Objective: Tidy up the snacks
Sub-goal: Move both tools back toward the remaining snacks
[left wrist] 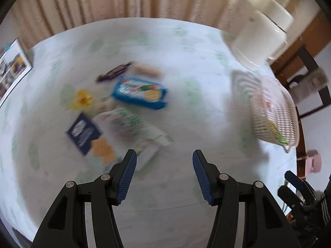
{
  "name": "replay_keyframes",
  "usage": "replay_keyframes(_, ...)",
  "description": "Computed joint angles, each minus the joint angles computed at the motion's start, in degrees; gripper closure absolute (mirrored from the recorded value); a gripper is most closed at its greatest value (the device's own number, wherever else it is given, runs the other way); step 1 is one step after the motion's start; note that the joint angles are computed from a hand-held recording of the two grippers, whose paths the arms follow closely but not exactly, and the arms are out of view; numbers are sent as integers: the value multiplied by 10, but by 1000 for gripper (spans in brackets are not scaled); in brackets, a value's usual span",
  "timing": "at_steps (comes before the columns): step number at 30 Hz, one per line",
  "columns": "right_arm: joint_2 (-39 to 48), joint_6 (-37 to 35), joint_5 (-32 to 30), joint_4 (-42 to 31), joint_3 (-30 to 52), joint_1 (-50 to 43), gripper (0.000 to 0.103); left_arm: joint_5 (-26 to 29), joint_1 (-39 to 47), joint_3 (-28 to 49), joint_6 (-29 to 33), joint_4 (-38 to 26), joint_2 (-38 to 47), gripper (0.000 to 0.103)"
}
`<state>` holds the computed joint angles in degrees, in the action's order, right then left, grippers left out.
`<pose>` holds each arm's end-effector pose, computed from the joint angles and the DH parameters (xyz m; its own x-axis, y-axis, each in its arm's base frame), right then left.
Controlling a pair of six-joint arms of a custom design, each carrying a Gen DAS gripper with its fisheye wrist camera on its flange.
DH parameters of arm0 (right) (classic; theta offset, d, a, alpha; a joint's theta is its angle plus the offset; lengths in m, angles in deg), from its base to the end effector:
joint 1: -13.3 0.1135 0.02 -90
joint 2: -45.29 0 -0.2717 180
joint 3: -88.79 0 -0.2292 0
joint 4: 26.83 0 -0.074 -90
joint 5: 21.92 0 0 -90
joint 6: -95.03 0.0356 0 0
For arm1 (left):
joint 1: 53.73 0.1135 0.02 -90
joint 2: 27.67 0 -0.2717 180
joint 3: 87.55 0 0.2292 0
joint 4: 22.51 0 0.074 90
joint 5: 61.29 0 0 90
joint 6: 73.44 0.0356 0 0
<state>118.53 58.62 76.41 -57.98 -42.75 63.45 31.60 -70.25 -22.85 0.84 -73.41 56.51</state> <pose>0.1391 0.1586 0.1871 -0.8845 0.1829 -0.4291 0.0072 0.9251 0.3796 0.2347 -0.0715 0.2042 -0.9506 -0.0003 -0.3104 0.0443 0.9896 -0.1367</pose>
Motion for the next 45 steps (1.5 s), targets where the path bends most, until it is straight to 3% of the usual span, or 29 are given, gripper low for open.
replay_keyframes(15, 136, 7, -7, 22, 97, 50, 15, 34, 219, -56, 123, 5, -1, 50)
replay_keyframes(21, 238, -31, -25, 21, 192, 63, 15, 52, 301, -66, 190, 4, 5, 50)
replay_keyframes(32, 467, -153, -56, -71, 500, 63, 15, 84, 439, -48, 285, -4, 54, 50)
replay_keyframes(45, 744, -257, -39, -309, 915, 44, 15, 94, 519, -16, 334, -11, 111, 50)
